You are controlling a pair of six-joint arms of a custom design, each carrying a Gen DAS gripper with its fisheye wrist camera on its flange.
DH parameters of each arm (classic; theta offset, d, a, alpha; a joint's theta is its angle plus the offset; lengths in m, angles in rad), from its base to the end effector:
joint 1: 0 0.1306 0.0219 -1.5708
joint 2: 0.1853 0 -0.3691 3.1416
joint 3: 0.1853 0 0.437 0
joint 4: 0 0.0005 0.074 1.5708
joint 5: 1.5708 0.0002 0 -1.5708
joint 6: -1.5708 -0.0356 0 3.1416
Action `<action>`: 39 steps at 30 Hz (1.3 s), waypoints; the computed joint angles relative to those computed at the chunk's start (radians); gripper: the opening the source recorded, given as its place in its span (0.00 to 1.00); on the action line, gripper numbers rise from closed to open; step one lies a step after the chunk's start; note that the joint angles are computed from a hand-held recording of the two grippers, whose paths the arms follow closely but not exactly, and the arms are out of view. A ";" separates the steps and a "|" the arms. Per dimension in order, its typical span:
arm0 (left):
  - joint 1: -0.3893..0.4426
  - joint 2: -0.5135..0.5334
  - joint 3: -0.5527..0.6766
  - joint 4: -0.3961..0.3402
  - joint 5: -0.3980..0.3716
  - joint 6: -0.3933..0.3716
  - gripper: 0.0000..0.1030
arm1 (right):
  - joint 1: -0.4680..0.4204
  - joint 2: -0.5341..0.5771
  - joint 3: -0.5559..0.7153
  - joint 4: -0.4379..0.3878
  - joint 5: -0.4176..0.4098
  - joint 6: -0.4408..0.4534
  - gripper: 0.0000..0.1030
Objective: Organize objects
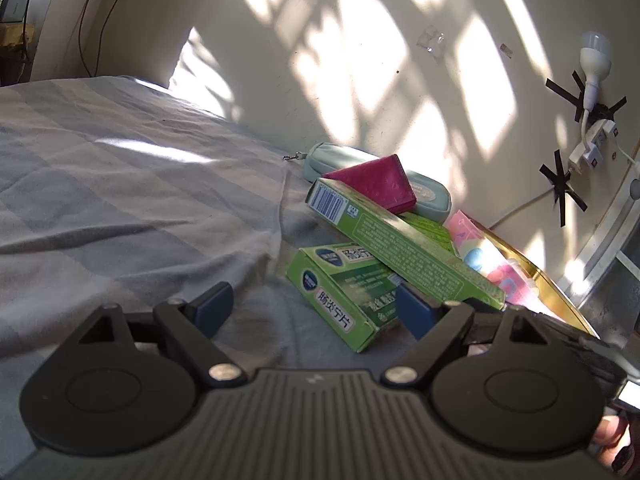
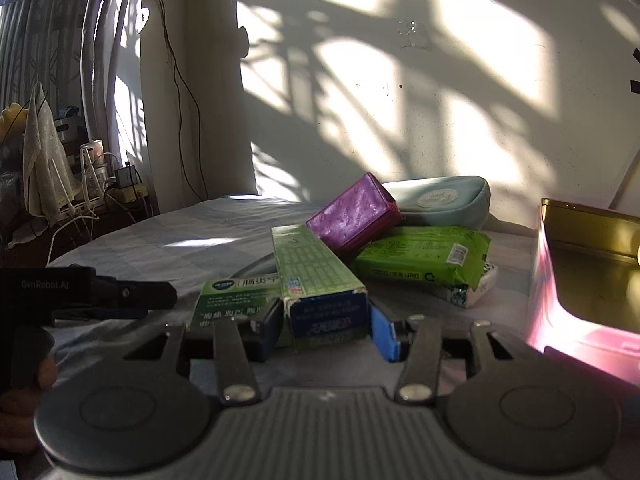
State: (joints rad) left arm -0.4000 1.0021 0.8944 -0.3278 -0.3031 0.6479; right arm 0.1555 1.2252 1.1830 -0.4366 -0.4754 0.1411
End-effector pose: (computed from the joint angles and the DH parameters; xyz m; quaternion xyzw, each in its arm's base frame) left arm 0.3872 -0.1527 0.3802 -0.1836 0.8171 -0.1557 0.5239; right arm 0.4849 0.0920 0.4277 -0.2436 0.8034 0.2049 0.5032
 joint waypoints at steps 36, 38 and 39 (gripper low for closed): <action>0.009 0.011 0.011 -0.024 0.012 0.023 0.88 | -0.004 -0.004 -0.011 0.006 0.003 -0.025 0.85; 0.009 0.012 0.011 -0.023 0.012 0.024 0.88 | -0.004 -0.003 -0.011 0.006 0.003 -0.023 0.86; 0.009 0.012 0.011 -0.023 0.012 0.024 0.88 | -0.004 -0.003 -0.011 0.006 0.002 -0.024 0.86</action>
State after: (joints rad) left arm -0.3910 1.0144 0.9050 -0.3504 -0.2910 0.6721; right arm 0.1515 1.2221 1.1722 -0.4308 -0.4729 0.1167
